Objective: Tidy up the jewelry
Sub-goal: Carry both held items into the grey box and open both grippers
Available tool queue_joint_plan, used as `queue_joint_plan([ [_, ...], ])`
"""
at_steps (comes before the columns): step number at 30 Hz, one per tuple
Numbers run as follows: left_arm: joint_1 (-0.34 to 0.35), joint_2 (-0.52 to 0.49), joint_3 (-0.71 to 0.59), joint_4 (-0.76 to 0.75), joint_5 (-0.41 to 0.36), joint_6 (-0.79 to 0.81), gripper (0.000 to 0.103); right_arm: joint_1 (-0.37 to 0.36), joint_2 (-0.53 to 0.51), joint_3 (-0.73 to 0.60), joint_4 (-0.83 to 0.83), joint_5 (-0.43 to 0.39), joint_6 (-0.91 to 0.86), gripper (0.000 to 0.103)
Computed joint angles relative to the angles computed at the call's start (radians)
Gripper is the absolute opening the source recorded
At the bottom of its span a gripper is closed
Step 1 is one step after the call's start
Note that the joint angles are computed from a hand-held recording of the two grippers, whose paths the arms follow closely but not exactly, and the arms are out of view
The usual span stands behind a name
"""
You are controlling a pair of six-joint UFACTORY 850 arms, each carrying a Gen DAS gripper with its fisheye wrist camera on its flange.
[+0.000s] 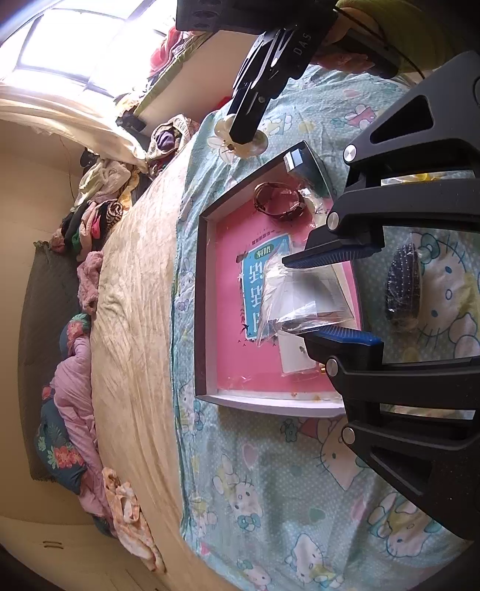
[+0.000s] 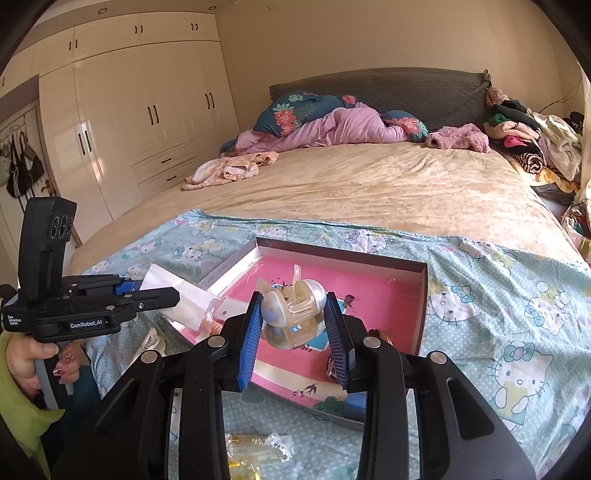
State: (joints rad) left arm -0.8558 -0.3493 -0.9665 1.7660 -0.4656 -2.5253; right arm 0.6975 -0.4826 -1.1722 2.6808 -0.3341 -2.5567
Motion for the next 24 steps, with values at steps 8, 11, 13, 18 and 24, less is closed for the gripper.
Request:
queue_joint_plan([
  [8,0.017,-0.075,-0.066,0.038,0.077,-0.008,0.021,-0.018,-0.036,-0.041,0.025,0.028,-0.011,0.032],
  [11,0.019,-0.097,-0.085,0.046,0.097,-0.007,0.021,-0.025,-0.052,-0.054,0.036,0.040,-0.007,0.032],
  [13,0.021,-0.112,-0.101,0.036,0.110,0.013,0.022,-0.029,-0.064,-0.062,0.037,0.046,0.003,0.032],
  [18,0.026,-0.142,-0.125,0.037,0.139,0.026,0.022,-0.041,-0.090,-0.076,0.011,0.056,0.040,0.032],
  [24,0.032,-0.174,-0.150,0.034,0.168,0.032,0.022,-0.044,-0.115,-0.096,-0.045,0.071,0.099,0.032],
])
